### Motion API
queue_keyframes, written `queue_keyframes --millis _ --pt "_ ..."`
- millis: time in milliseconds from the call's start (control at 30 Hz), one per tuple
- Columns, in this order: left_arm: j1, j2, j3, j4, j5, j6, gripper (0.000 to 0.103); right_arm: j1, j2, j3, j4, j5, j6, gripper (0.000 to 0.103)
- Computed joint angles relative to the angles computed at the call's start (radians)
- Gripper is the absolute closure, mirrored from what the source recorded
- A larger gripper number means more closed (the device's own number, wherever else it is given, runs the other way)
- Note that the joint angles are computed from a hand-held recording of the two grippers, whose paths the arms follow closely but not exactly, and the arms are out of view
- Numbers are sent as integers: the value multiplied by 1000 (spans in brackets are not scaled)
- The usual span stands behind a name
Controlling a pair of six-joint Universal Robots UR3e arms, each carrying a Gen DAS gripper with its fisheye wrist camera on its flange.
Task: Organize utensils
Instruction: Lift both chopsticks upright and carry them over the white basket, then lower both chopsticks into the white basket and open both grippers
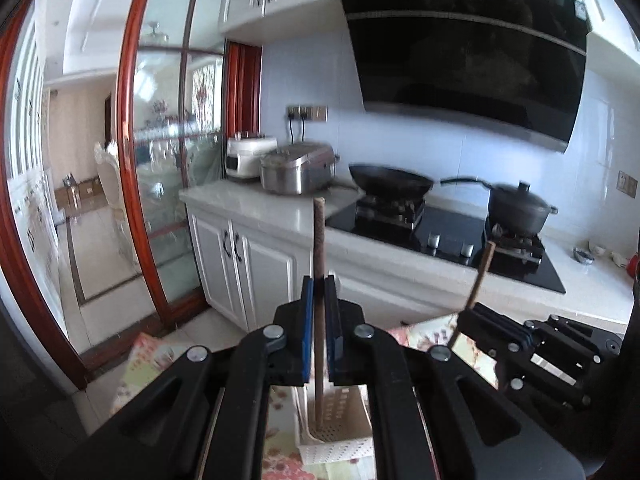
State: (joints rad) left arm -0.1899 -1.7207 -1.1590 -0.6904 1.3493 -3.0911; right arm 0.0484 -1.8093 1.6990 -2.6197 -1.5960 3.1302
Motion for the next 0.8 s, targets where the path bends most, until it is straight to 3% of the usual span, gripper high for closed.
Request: queue_keyframes --millis 267,533,667,800 --pt "35 -92 -59 16 -19 -11 97 -49 89 40 -22 51 27 94" --pt "80 -33 -165 74 -32 5 93 -103 55 104 -38 90 43 93" --pt "107 86 -309 146 -33 6 64 -111 -37 184 -37 95 41 93" --pt "143 226 -478 188 -36 23 50 -121 -157 285 -12 107 40 92"
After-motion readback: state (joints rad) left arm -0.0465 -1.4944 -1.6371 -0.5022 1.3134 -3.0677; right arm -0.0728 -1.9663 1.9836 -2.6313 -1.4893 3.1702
